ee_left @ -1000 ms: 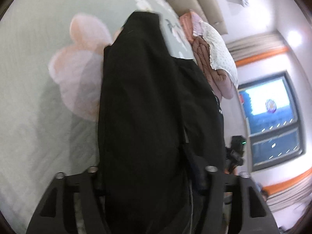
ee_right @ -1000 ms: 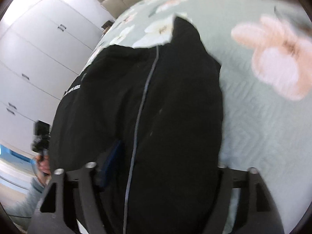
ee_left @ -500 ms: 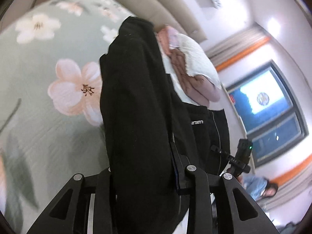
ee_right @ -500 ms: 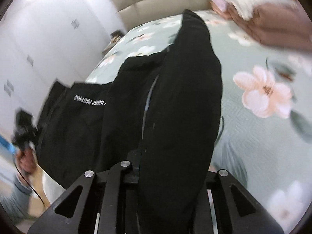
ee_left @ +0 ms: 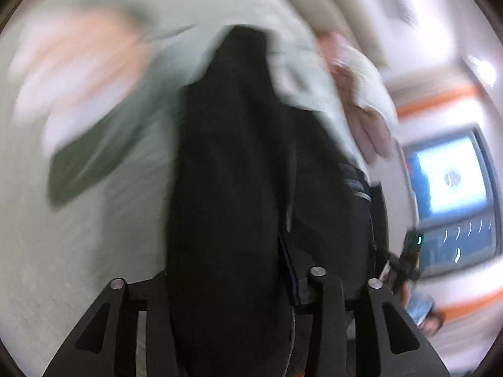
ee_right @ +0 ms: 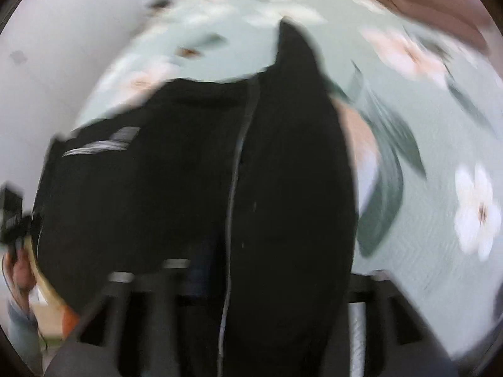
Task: Fold large clothes
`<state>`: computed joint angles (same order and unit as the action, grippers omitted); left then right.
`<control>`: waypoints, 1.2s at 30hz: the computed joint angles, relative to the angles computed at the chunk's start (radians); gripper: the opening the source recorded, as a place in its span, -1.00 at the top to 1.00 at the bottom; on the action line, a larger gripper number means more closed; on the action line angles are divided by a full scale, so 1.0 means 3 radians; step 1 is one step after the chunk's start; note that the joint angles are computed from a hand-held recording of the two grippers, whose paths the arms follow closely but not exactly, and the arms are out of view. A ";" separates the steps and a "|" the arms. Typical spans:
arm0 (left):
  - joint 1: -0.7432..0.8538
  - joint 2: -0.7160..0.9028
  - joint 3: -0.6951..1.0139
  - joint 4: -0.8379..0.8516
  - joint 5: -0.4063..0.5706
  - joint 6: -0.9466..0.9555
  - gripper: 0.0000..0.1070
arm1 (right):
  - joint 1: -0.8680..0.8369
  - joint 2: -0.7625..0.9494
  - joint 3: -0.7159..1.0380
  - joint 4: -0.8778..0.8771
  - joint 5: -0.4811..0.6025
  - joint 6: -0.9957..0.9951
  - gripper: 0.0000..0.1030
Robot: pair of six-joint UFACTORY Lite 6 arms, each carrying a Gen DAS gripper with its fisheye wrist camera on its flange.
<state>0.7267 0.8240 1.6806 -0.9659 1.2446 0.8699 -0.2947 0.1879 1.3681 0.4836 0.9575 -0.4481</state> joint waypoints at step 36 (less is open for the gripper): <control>-0.1583 -0.3434 -0.2455 0.2308 -0.2049 -0.1856 0.07 | 0.3115 -0.2438 -0.1011 -0.2572 0.0636 0.3832 -0.42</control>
<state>0.2517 -0.2061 0.9442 -0.2734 0.6300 0.3130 0.6398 -0.5434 1.0649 -0.2880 1.1483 0.7015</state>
